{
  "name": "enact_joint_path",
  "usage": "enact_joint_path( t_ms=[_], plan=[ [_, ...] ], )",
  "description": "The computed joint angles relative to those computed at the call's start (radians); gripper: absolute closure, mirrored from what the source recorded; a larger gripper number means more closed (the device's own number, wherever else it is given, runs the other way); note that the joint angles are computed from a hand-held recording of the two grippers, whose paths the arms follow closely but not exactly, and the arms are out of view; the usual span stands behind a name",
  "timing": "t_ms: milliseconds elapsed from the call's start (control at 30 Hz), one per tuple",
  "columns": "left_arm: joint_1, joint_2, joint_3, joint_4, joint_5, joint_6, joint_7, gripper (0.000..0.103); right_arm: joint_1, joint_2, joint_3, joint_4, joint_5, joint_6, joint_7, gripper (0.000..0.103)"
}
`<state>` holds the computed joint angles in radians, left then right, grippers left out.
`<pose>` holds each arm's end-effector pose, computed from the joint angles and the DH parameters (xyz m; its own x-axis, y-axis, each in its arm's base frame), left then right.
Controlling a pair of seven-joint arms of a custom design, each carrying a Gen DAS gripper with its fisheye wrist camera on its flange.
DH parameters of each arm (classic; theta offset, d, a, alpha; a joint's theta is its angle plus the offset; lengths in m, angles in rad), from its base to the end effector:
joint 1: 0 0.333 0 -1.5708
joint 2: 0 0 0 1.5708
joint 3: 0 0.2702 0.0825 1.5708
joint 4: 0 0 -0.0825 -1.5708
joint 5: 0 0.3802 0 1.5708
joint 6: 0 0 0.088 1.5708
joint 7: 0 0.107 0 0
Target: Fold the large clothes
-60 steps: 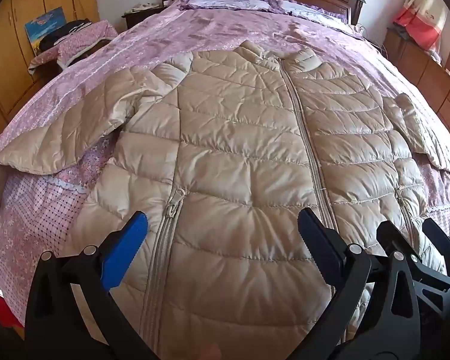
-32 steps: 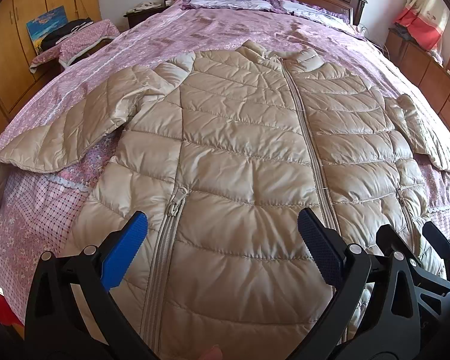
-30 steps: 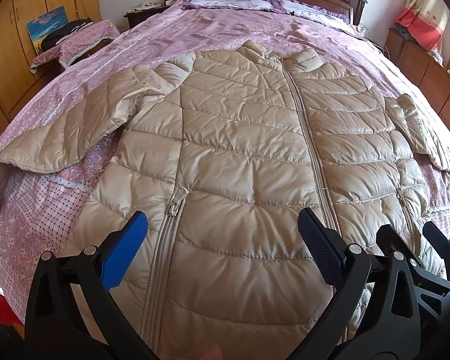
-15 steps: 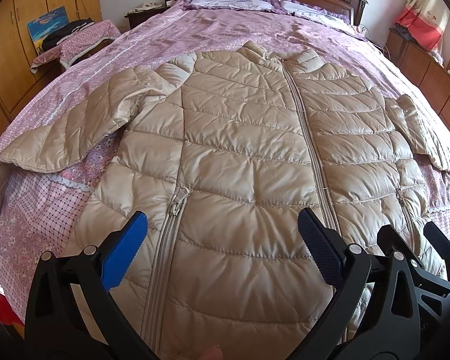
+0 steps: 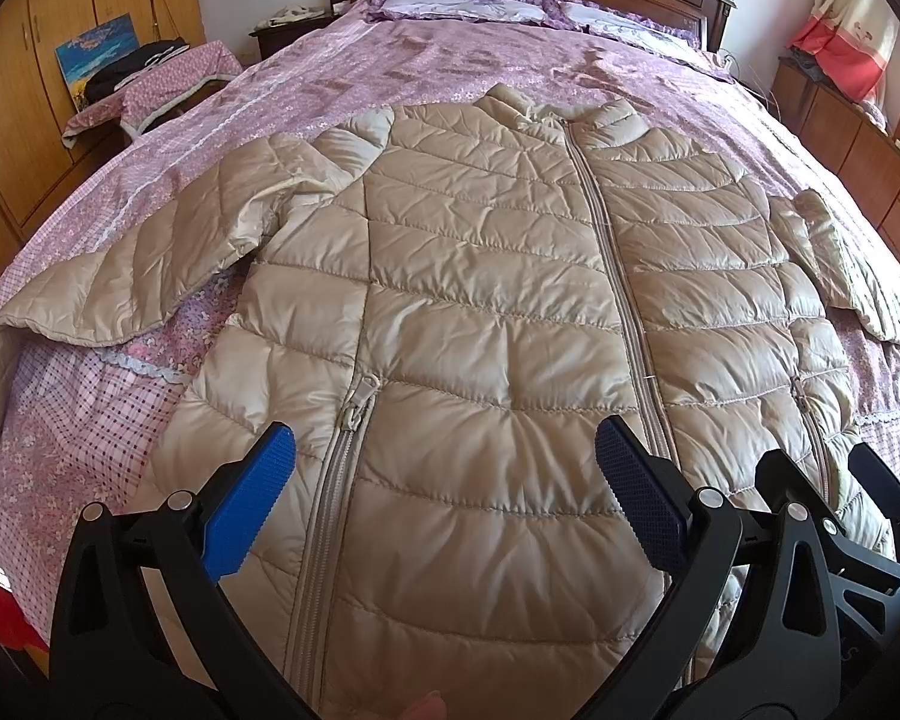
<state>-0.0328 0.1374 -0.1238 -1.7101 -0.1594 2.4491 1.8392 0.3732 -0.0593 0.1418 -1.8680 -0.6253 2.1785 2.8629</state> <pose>0.6327 -0.0959 0.5271 -0.3264 -0.9451 0.0161 -0.7728 0.2570 -0.5803 0.5129 0.2668 0.5370 -0.4576 -0.8851 -0.0850 -0.6689 0.4056 -0.6230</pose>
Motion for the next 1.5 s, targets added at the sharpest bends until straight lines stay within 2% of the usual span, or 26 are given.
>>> enact_joint_path(
  t_ms=[833,1067,1267,1500],
  plan=[
    [0.003,-0.002,0.002,-0.006,-0.002,0.002,0.006,0.004,0.002,0.007,-0.001,0.015,0.013,-0.009,-0.013,0.005],
    [0.006,0.004,0.002,0.001,-0.009,-0.002,0.019,0.004,-0.003,0.0,-0.007,-0.002,0.026,0.02,-0.017,0.005],
    [0.005,0.016,0.001,0.029,-0.004,-0.017,0.031,0.004,-0.023,-0.048,-0.015,-0.035,0.039,0.028,-0.037,0.005],
    [-0.006,0.032,-0.008,0.08,-0.008,-0.053,0.041,0.004,-0.08,-0.14,-0.034,-0.108,0.064,0.026,-0.067,0.005]
  ],
)
